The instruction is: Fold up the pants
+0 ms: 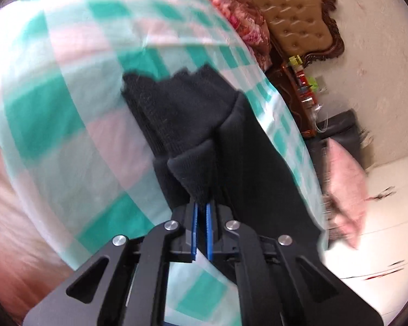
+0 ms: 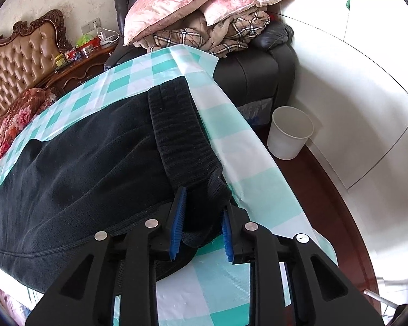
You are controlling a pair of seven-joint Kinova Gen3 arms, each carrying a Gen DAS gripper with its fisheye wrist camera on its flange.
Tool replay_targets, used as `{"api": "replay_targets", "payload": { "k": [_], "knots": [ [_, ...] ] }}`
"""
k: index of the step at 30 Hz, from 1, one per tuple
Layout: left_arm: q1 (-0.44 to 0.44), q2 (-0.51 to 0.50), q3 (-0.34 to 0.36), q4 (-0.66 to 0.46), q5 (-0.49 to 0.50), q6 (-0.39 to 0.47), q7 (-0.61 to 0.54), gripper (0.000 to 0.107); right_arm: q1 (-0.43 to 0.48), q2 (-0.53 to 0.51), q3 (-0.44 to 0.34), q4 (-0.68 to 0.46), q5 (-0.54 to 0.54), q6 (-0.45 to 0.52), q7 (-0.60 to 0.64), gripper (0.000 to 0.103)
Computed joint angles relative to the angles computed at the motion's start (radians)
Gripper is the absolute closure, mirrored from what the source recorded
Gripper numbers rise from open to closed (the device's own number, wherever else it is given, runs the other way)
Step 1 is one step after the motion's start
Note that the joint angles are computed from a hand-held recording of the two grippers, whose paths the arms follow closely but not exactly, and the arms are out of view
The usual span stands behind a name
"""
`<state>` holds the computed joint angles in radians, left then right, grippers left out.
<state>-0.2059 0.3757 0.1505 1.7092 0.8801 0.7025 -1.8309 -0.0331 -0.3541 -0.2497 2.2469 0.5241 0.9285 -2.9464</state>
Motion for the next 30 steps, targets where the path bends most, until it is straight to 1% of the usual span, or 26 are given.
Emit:
{"api": "replay_targets", "payload": {
  "k": [1, 2, 4, 6, 7, 8, 9, 11, 12, 13, 14, 15, 16, 17, 19, 20, 21, 23, 24, 25, 26, 27, 28, 29, 30],
  "knots": [
    [-0.018, -0.012, 0.008, 0.008, 0.021, -0.001, -0.010, 0.103, -0.005, -0.005, 0.019, -0.006, -0.016, 0.001, 0.025, 0.082],
    [-0.019, -0.019, 0.001, 0.009, 0.026, 0.001, -0.012, 0.103, -0.006, -0.010, 0.028, -0.009, -0.027, 0.000, 0.038, 0.083],
    [-0.014, -0.033, -0.014, 0.006, 0.016, 0.008, 0.000, 0.103, -0.002, -0.015, 0.030, -0.006, -0.038, -0.008, 0.054, 0.083],
    [0.011, -0.026, -0.032, -0.008, -0.024, 0.013, 0.037, 0.103, 0.009, -0.013, 0.017, -0.003, -0.034, -0.009, 0.047, 0.083],
    [0.039, -0.005, -0.052, -0.030, -0.055, 0.027, 0.065, 0.103, 0.011, -0.010, 0.017, -0.006, -0.036, -0.009, 0.051, 0.083],
    [0.048, 0.002, -0.058, -0.034, -0.069, 0.031, 0.083, 0.103, 0.007, -0.014, 0.037, -0.014, -0.054, -0.009, 0.072, 0.083],
    [0.039, -0.009, -0.048, -0.023, -0.067, 0.021, 0.084, 0.103, 0.001, -0.034, 0.065, -0.016, -0.085, -0.022, 0.100, 0.084],
    [0.007, -0.068, 0.003, -0.001, -0.048, -0.018, 0.053, 0.103, -0.003, -0.098, 0.130, -0.011, -0.154, -0.059, 0.164, 0.086],
    [0.009, -0.093, 0.008, 0.002, -0.057, -0.026, 0.052, 0.103, 0.002, -0.116, 0.153, -0.006, -0.178, -0.077, 0.189, 0.087],
    [0.027, -0.099, -0.007, -0.014, -0.082, -0.024, 0.068, 0.103, 0.006, -0.115, 0.169, -0.003, -0.193, -0.087, 0.213, 0.087],
    [0.062, -0.087, -0.040, -0.040, -0.119, -0.007, 0.100, 0.103, 0.013, -0.095, 0.172, 0.010, -0.193, -0.102, 0.229, 0.087],
    [0.081, -0.057, -0.063, -0.070, -0.144, 0.024, 0.133, 0.103, 0.032, -0.078, 0.155, 0.015, -0.193, -0.111, 0.229, 0.087],
    [0.082, -0.032, -0.072, -0.082, -0.153, 0.048, 0.159, 0.103, 0.043, -0.073, 0.140, 0.016, -0.187, -0.113, 0.219, 0.087],
    [0.071, -0.026, -0.062, -0.083, -0.145, 0.055, 0.169, 0.103, 0.064, -0.085, 0.114, 0.005, -0.195, -0.100, 0.227, 0.088],
    [0.041, -0.070, -0.016, -0.061, -0.141, 0.021, 0.140, 0.103, 0.094, -0.104, 0.052, -0.020, -0.182, -0.060, 0.216, 0.088],
    [0.043, -0.087, -0.017, -0.044, -0.133, -0.001, 0.130, 0.103, 0.103, -0.096, 0.023, -0.032, -0.170, -0.039, 0.212, 0.088],
    [0.046, -0.086, -0.020, -0.041, -0.140, -0.007, 0.137, 0.103, 0.106, -0.079, 0.012, -0.034, -0.162, -0.032, 0.212, 0.088],
    [0.041, -0.036, -0.039, -0.047, -0.132, 0.030, 0.145, 0.103, 0.116, -0.033, -0.007, -0.013, -0.136, -0.039, 0.183, 0.088],
    [0.013, -0.005, -0.028, -0.038, -0.103, 0.047, 0.136, 0.103, 0.120, -0.030, -0.028, -0.006, -0.110, -0.033, 0.151, 0.088],
    [0.002, 0.007, -0.027, -0.025, -0.084, 0.048, 0.111, 0.102, 0.111, -0.030, -0.037, -0.009, -0.096, -0.016, 0.135, 0.087],
    [0.007, 0.006, -0.039, -0.009, -0.072, 0.032, 0.091, 0.094, 0.101, -0.025, -0.049, -0.017, -0.083, 0.011, 0.124, 0.085],
    [-0.006, -0.003, -0.035, 0.018, -0.043, 0.002, 0.062, 0.083, 0.085, -0.012, -0.059, -0.026, -0.059, 0.043, 0.102, 0.076],
    [-0.039, -0.007, -0.018, 0.038, -0.002, -0.012, 0.027, 0.079, 0.088, 0.005, -0.086, -0.037, -0.035, 0.084, 0.078, 0.058],
    [-0.081, -0.007, 0.013, 0.052, 0.035, -0.016, -0.013, 0.074, 0.109, 0.020, -0.120, -0.046, -0.017, 0.125, 0.061, 0.049],
    [-0.105, -0.013, 0.029, 0.068, 0.065, -0.032, -0.054, 0.074, 0.112, 0.027, -0.136, -0.055, -0.008, 0.160, 0.045, 0.038]
  ]
}}
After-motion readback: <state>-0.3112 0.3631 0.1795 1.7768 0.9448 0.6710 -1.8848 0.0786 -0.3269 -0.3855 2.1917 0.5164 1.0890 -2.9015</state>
